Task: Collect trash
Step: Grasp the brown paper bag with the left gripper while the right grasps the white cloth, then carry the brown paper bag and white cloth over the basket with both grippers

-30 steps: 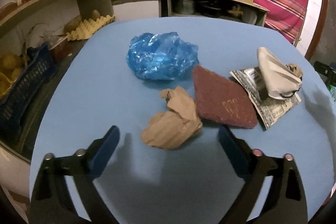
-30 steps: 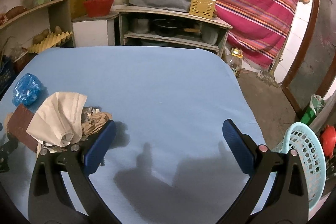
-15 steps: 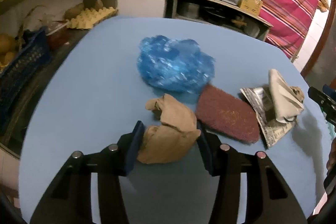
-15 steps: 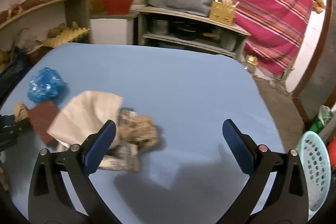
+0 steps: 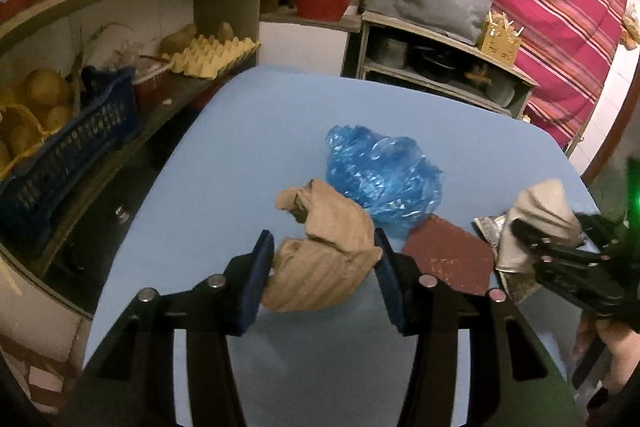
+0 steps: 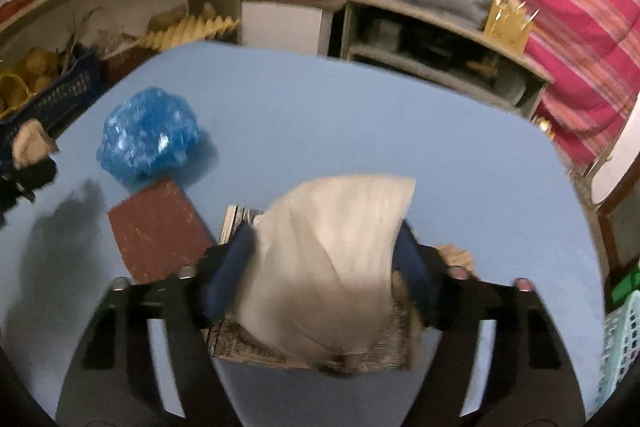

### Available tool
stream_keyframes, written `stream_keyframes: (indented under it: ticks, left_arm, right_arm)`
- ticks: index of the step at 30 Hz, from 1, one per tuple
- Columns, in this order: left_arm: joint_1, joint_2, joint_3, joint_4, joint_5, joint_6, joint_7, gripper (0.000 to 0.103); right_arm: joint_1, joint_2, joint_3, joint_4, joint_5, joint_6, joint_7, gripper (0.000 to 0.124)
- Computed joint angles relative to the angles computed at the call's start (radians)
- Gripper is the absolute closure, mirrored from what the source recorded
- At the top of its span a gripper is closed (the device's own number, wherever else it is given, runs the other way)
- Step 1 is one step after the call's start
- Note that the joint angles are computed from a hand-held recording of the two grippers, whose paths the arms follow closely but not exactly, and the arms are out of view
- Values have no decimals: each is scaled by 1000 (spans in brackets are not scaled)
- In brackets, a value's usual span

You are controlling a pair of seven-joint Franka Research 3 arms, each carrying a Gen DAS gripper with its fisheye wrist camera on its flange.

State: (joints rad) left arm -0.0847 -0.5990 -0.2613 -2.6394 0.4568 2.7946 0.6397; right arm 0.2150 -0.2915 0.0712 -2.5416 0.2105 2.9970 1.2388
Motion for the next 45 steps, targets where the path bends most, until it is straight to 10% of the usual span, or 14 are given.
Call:
stream_keyframes:
  ticks: [2, 13, 28, 45]
  left_arm:
    - [-1, 0, -6, 9, 3, -6, -2, 53]
    - [-3, -1, -53, 51, 36, -28, -59, 53]
    - [-29, 82, -203, 204, 191, -52, -227, 53]
    - [-178, 496, -322, 646, 533, -213, -412, 53]
  right_arm:
    - [71, -1, -64, -1, 81, 2, -68, 96]
    - [234, -199, -215, -77, 336, 67, -315, 102]
    - [-15, -393, -308, -135, 338, -67, -370, 102]
    - [-303, -396, -512, -41, 372, -179, -527, 102]
